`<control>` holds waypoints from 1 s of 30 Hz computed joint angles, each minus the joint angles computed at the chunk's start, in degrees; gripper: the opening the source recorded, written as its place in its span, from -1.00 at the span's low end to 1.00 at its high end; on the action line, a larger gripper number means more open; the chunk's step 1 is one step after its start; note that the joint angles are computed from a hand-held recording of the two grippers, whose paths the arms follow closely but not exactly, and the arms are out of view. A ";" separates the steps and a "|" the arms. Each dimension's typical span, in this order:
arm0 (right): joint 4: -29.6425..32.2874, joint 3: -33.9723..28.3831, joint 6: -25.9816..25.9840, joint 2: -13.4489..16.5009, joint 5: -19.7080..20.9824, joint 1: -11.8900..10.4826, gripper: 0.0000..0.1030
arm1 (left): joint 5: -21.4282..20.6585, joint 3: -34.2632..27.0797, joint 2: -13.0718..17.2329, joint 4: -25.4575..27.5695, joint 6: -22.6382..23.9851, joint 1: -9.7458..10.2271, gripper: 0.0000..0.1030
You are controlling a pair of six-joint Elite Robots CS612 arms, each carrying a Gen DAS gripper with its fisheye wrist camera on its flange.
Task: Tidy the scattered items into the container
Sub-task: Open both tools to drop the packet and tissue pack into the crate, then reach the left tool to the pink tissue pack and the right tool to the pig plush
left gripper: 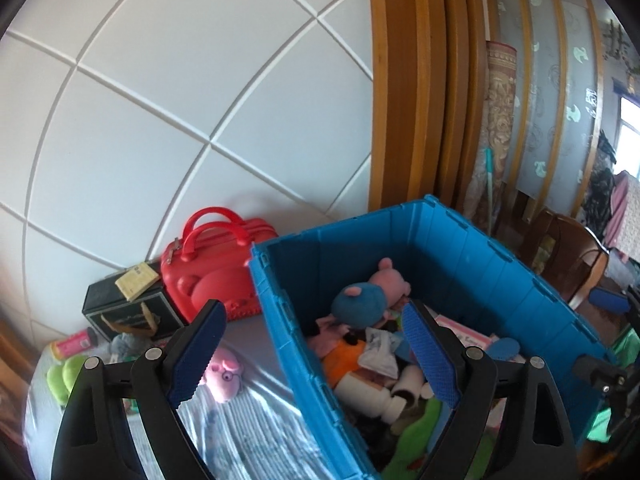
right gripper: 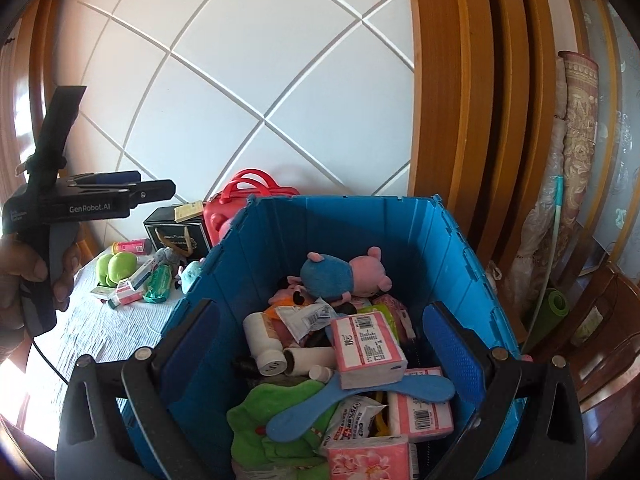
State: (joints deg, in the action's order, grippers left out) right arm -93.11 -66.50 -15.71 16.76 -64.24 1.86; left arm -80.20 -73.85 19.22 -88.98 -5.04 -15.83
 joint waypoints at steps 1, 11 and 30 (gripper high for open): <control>0.10 0.20 -0.39 -0.09 0.41 0.39 1.00 | 0.42 -1.16 0.51 0.81 -0.29 0.35 0.74; 0.08 1.48 -2.78 -0.74 2.45 6.07 1.00 | 2.38 -13.08 5.63 9.35 -3.67 6.30 0.74; 0.35 7.88 -5.37 -2.41 -4.47 18.75 1.00 | -3.22 -22.60 12.94 18.85 -7.54 21.26 0.74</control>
State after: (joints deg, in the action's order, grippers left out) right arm -92.76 -58.62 -21.08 14.36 -68.71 20.61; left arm -83.42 -96.44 32.16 -70.13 -12.59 5.43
